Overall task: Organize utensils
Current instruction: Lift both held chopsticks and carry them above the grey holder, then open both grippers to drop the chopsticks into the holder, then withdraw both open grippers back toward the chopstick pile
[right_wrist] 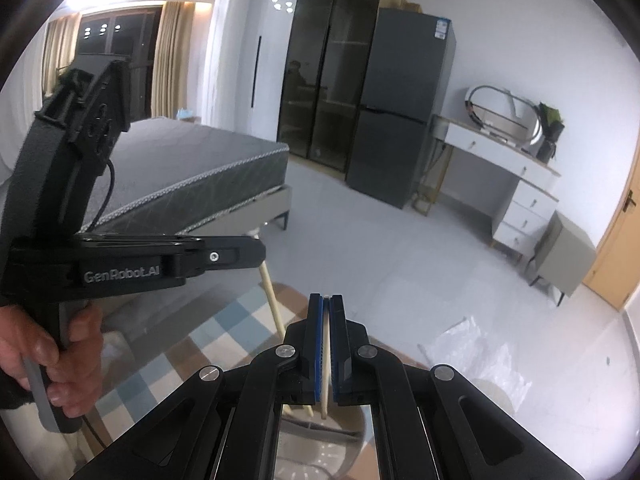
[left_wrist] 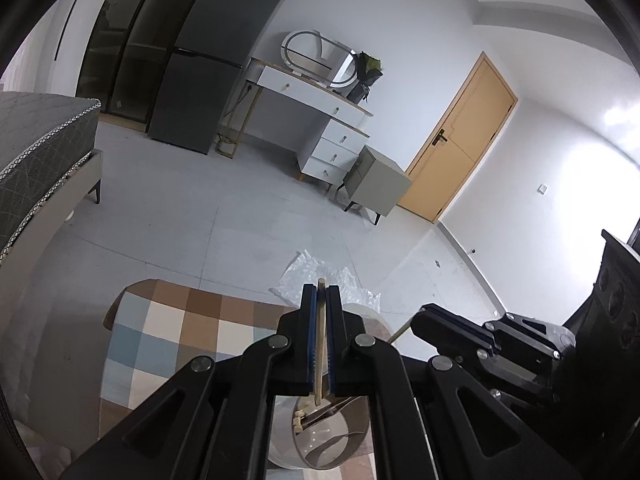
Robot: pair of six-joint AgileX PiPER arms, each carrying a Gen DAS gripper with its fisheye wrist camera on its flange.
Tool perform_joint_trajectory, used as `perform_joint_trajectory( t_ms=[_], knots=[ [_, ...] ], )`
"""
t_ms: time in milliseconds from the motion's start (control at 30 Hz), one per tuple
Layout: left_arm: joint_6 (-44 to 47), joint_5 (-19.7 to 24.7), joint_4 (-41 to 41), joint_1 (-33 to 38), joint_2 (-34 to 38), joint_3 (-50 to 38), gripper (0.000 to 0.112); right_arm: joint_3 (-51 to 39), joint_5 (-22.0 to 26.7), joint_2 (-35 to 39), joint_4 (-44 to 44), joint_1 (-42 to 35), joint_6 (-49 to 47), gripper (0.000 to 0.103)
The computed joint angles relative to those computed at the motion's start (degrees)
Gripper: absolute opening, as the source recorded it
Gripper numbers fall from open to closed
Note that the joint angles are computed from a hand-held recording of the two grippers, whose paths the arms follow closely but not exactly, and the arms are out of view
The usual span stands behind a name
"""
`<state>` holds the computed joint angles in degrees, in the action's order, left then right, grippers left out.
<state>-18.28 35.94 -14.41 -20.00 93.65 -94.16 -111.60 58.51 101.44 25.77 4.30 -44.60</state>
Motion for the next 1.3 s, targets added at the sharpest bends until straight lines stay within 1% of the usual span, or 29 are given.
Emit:
perform_joint_trajectory(
  t_ms=[100, 167, 200, 267, 367, 433, 500, 533, 567, 600, 633, 667, 700, 733, 767, 800, 833, 867, 900, 933, 1000, 1067, 1100, 1133, 1167, 1267, 1300],
  knots=[
    [0.71, -0.20, 0.02, -0.29, -0.39, 0.95, 0.000, -0.27, 0.99, 0.66, -0.33, -0.29, 0.11, 0.002],
    [2.40, 0.24, -1.82, 0.05, -0.49, 1.30, 0.000, 0.66, 1.29, 0.41, -0.35, -0.43, -0.23, 0.002],
    [3.78, 0.91, -3.69, 0.51, -0.31, 1.23, 0.000, 0.75, 1.65, 0.56, -0.42, -0.49, -0.35, 0.002],
    [3.69, 2.93, -4.13, 0.95, 0.49, 0.23, 0.000, 0.60, 2.16, 1.14, -0.88, -0.50, -0.03, 0.002],
    [5.25, 4.92, -6.57, 1.74, 1.15, -0.18, 0.000, -0.10, 3.26, 2.29, -0.67, -0.94, 0.49, 0.002],
    [6.78, 6.09, -8.31, 2.11, 1.34, -0.22, 0.000, 0.86, 3.11, 2.26, -0.73, -1.11, 1.17, 0.002],
    [7.25, 8.39, -9.53, 2.52, 2.03, -1.31, 0.000, 1.22, 3.55, 2.46, -0.65, -1.20, 2.46, 0.002],
    [7.54, 10.50, -10.57, 3.01, 2.84, -2.60, 0.001, 1.10, 3.80, 2.65, -0.49, -1.44, 3.03, 0.002],
    [7.65, 11.34, -11.20, 3.25, 3.11, -2.78, 0.003, 1.35, 4.06, 2.57, 0.01, -1.87, 3.37, 0.003],
    [7.46, 12.29, -11.67, 3.52, 3.36, -3.06, 0.013, 1.27, 4.59, 2.69, 0.59, -2.43, 3.99, 0.003],
    [7.81, 12.72, -12.71, 3.90, 3.28, -2.98, 0.028, 1.45, 4.64, 2.63, 0.68, -2.77, 4.44, 0.007],
    [7.83, 12.38, -12.86, 3.91, 2.71, -2.23, 0.036, 1.85, 4.70, 2.38, 0.84, -3.25, 4.87, 0.010],
    [7.59, 11.40, -12.63, 3.81, 1.88, -1.15, 0.047, 2.21, 4.65, 2.20, 1.13, -3.55, 4.94, 0.014],
    [7.36, 10.61, -12.39, 3.68, 1.09, -0.23, 0.050, 3.03, 4.35, 1.66, 1.56, -4.15, 4.91, 0.019],
    [6.62, 10.54, -11.41, 3.45, 0.62, 0.01, 0.052, 3.97, 3.77, 1.10, 1.43, -4.41, 5.20, 0.022],
    [5.33, 11.21, -9.82, 3.14, 0.55, -0.44, 0.057, 4.89, 3.59, 0.38, 1.75, -5.15, 5.41, 0.028],
    [3.56, 12.08, -7.96, 2.77, 0.20, -0.81, 0.059, 5.94, 3.35, -0.29, 2.38, -5.72, 5.34, 0.030],
    [3.27, 11.92, -7.65, 2.84, -0.23, -0.32, 0.059, 6.84, 3.35, -0.96, 3.06, -6.49, 5.38, 0.031],
    [2.19, 11.63, -6.40, 2.55, -0.98, 0.26, 0.059, 7.92, 3.60, -1.81, 4.22, -7.63, 5.17, 0.036],
    [0.58, 11.46, -4.20, 2.00, -1.69, 0.67, 0.059, 8.71, 3.91, -2.33, 5.50, -8.40, 4.68, 0.038],
    [-2.04, 10.93, 0.04, 0.80, -3.33, 1.73, 0.059, 11.03, 4.48, -4.06, 7.95, -10.41, 3.65, 0.038],
    [-6.41, 11.33, 6.52, -1.38, -5.36, 2.39, 0.059, 13.34, 4.43, -5.99, 9.00, -11.81, 3.54, 0.040],
    [-7.52, 11.45, 8.30, -2.06, -6.24, 2.78, 0.062, 14.21, 4.39, -6.78, 9.44, -12.31, 3.46, 0.040],
    [-8.10, 11.72, 9.21, -2.56, -7.12, 3.13, 0.067, 15.35, 4.34, -7.94, 9.94, -12.98, 3.37, 0.041],
    [-8.81, 11.78, 10.19, -2.84, -7.54, 3.48, 0.069, 16.51, 4.29, -9.15, 10.56, -13.62, 3.10, 0.042],
    [-13.02, 12.64, 15.04, -4.93, -9.74, 4.16, 0.069, 19.43, 4.71, -12.78, 13.28, -15.84, 1.96, 0.046],
    [-15.06, 13.55, 17.60, -6.23, -10.53, 4.09, 0.070, 20.59, 4.95, -14.42, 14.57, -16.93, 1.51, 0.050]
  ],
)
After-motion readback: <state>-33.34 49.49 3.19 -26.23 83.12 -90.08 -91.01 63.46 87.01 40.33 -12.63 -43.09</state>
